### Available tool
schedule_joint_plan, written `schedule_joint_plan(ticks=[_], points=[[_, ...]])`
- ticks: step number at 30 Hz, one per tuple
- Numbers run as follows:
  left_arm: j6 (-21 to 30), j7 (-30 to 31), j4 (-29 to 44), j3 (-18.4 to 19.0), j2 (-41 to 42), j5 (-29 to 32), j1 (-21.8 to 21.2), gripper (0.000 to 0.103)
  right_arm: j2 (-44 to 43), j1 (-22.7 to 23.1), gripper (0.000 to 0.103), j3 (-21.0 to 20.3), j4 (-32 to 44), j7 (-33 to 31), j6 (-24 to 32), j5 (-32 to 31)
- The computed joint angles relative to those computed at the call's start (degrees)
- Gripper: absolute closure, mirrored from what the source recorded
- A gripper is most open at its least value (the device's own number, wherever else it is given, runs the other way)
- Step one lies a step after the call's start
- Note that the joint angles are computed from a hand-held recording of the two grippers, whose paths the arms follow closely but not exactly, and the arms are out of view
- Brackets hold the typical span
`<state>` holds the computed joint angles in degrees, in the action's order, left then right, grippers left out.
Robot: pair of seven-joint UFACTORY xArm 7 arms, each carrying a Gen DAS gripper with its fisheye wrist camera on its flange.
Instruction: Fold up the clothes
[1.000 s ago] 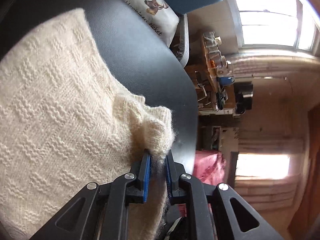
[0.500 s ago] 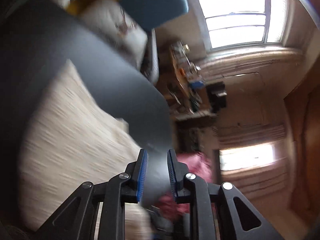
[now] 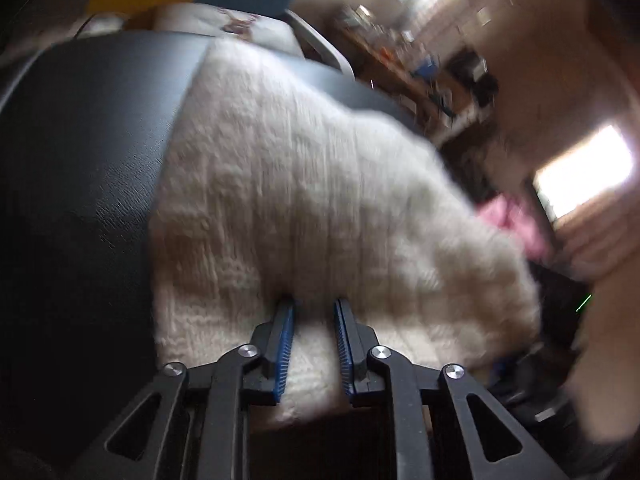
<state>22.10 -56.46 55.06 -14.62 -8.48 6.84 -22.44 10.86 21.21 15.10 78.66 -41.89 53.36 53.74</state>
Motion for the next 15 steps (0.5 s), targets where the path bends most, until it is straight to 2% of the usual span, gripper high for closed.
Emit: schedule_joint_plan(ticks=[1,2,3,4,5,7,8,9,13,15], points=[[-2.0,-1.1,-1.2,1.8,-0.5,-0.4,-1.6,0.085,-0.8,0.2,0.000,0.1,-0.8,0.0,-0.4,-0.5],[-3.6,0.1,-2.6,5.7,-1.4,-3.3,-5.3,0.087,-1.6,0.4,0.000,0.1,-1.5,0.1,-0.7,-0.9],[-3.8,3.2,-3.4,7.2,-2.5,-6.7,-6.5,0.089,-2.2,0.3,0.000,-0.2,-1.7,0.5,0.4,-1.6],[-2.9,5.4,-3.5,6.3,-3.4,-7.7,-5.4,0.090,-2.9,0.2,0.000,-0.4,-1.7,0.9,1.8,-2.3],[-1.8,7.5,-3.2,3.1,-4.1,-8.2,-2.1,0.089,-3.9,-0.2,0.000,-1.0,-1.7,1.5,3.2,-2.6],[-0.6,10.1,-2.2,1.8,-4.6,-7.6,-1.1,0.087,-5.8,-2.1,0.000,-1.4,-1.5,2.8,6.0,-3.2],[-0.7,10.4,-1.9,1.2,-4.7,-6.4,-0.7,0.086,-6.7,-1.1,0.000,-3.6,-1.3,3.3,7.5,-3.3],[-0.8,10.5,-1.6,0.5,-4.8,-5.0,-0.3,0.086,-7.4,-2.3,0.000,-3.9,-1.2,3.3,8.1,-1.0],[-3.5,9.1,0.5,-1.1,-2.6,-1.4,0.8,0.086,-5.5,-5.2,0.000,-4.2,1.1,4.5,6.8,16.3],[-3.9,9.1,1.8,-1.2,-0.7,0.0,0.9,0.086,0.6,-2.9,0.000,-3.5,6.5,8.7,2.5,15.4]])
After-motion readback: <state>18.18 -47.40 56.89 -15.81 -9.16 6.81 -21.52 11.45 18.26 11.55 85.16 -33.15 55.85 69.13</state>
